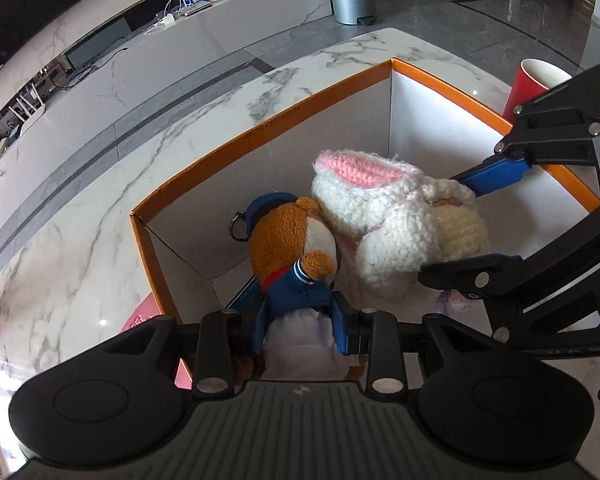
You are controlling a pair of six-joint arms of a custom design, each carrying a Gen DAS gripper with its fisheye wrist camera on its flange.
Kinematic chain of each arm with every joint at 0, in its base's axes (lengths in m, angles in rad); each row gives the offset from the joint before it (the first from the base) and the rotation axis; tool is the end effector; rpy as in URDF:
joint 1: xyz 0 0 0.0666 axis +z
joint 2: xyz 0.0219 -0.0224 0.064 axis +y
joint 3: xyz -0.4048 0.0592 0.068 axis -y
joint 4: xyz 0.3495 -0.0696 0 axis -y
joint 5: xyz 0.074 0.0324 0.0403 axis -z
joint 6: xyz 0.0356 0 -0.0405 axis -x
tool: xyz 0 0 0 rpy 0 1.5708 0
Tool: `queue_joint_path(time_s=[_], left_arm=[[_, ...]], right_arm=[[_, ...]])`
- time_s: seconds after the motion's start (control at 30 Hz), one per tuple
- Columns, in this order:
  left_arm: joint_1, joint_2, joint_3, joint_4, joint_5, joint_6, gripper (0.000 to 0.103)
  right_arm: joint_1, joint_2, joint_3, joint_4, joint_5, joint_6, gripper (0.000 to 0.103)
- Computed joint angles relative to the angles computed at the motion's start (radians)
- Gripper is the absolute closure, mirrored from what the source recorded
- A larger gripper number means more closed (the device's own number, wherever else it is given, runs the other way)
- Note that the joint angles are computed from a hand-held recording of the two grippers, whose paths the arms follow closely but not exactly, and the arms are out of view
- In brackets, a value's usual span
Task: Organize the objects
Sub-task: 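Lift both plush toys and carry them over the orange box, then lower both plush toys into the orange box and open both grippers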
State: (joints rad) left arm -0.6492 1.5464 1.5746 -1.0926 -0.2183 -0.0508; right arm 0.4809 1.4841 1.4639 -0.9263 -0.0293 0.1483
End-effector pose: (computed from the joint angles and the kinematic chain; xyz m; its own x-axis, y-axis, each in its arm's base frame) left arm 0.3883 -0.2855 0.4516 -0.6700 0.5707 -0.4748 0.5412 0.8132 0.2138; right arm 0.4145 0.2170 0.4437 -0.6409 -0.5010 -0.5816 -0.5786 0.8132 -0.0629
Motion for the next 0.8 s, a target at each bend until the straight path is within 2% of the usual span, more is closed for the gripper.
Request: queue_joint_path(time_s=[0.1,0.2,0.27,0.4,0.5,0.63,0.7,0.73,0.77,0.8], left_arm=[[-0.009,0.012,0.010,-0.008,-0.012,-0.016,0.058],[-0.005,0.006,0.006,0.004,0.012,-0.049,0.050],[-0.006,-0.006,-0.003,0.018,-0.001,-0.057,0.044],[-0.008,-0.074,-0.045,0.069,-0.002,-0.091,0.040],[-0.006,-0.132,-0.077,0.103,-0.003,-0.104,0.031],[0.001,-0.176,-0.100,0.125,-0.013,-0.081,0.023],[0.010,-0.182,-0.102,0.116,-0.010,-0.052,0.023],[0.019,-0.182,-0.100,0.099,0.003,-0.037,0.026],[0.030,-0.179,-0.095,0.080,0.022,-0.022,0.029],[0.043,-0.180,-0.094,0.060,0.049,-0.003,0.039]], right_arm=[[0.012,0.021,0.027,-0.029,0.039,0.027,0.048],[0.019,0.039,0.049,-0.058,0.069,0.054,0.047],[0.027,0.047,0.057,-0.072,0.096,0.071,0.047],[0.040,0.056,0.068,-0.093,0.139,0.076,0.047],[0.049,0.055,0.072,-0.107,0.152,0.078,0.047],[0.072,0.062,0.086,-0.149,0.180,0.062,0.047],[0.086,0.063,0.080,-0.144,0.200,0.070,0.047],[0.088,0.068,0.081,-0.145,0.204,0.062,0.046],[0.086,0.072,0.083,-0.146,0.196,0.046,0.046],[0.082,0.075,0.083,-0.142,0.181,0.026,0.046]])
